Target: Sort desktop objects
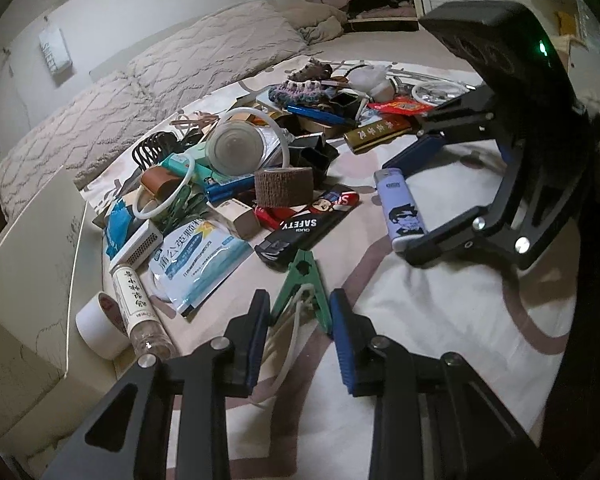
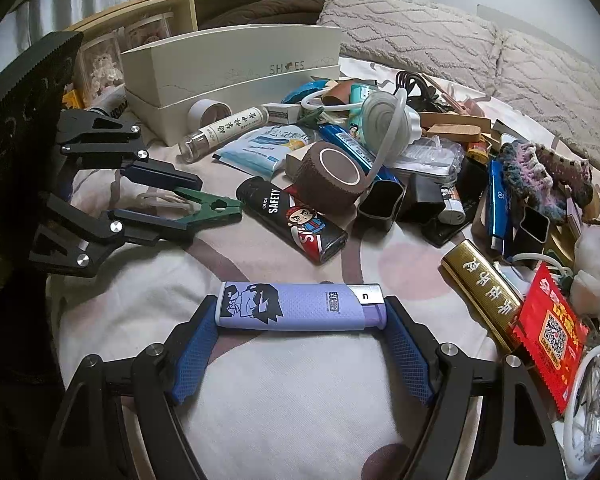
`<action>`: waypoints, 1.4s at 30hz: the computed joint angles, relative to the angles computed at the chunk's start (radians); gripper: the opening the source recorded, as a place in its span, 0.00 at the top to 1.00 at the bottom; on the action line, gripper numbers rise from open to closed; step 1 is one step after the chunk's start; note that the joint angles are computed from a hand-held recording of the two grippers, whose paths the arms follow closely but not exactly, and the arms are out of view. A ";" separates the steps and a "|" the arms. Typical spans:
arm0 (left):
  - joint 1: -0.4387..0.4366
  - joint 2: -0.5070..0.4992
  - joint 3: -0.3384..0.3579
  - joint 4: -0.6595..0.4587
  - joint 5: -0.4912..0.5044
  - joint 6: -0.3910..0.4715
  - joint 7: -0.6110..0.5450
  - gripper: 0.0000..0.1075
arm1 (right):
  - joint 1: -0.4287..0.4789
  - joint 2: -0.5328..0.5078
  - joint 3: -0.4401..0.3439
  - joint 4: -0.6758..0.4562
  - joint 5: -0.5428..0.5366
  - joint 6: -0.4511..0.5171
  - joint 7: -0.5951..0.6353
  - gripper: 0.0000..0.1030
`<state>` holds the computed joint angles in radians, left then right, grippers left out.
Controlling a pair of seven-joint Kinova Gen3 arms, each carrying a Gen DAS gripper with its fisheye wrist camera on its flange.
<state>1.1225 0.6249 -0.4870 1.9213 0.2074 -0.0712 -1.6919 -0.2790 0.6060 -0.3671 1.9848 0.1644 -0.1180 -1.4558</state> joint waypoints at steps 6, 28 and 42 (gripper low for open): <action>-0.052 -0.030 0.054 0.004 0.007 -0.005 0.012 0.71 | -0.023 -0.006 0.023 0.007 -0.007 -0.012 -0.002 0.22; -0.280 -0.117 0.270 0.030 0.056 -0.061 0.026 0.72 | -0.200 -0.091 0.228 0.068 -0.168 -0.095 -0.073 0.22; -0.165 -0.125 0.079 -0.034 0.133 -0.012 0.035 0.72 | -0.279 -0.119 0.308 0.002 -0.265 -0.104 -0.075 0.22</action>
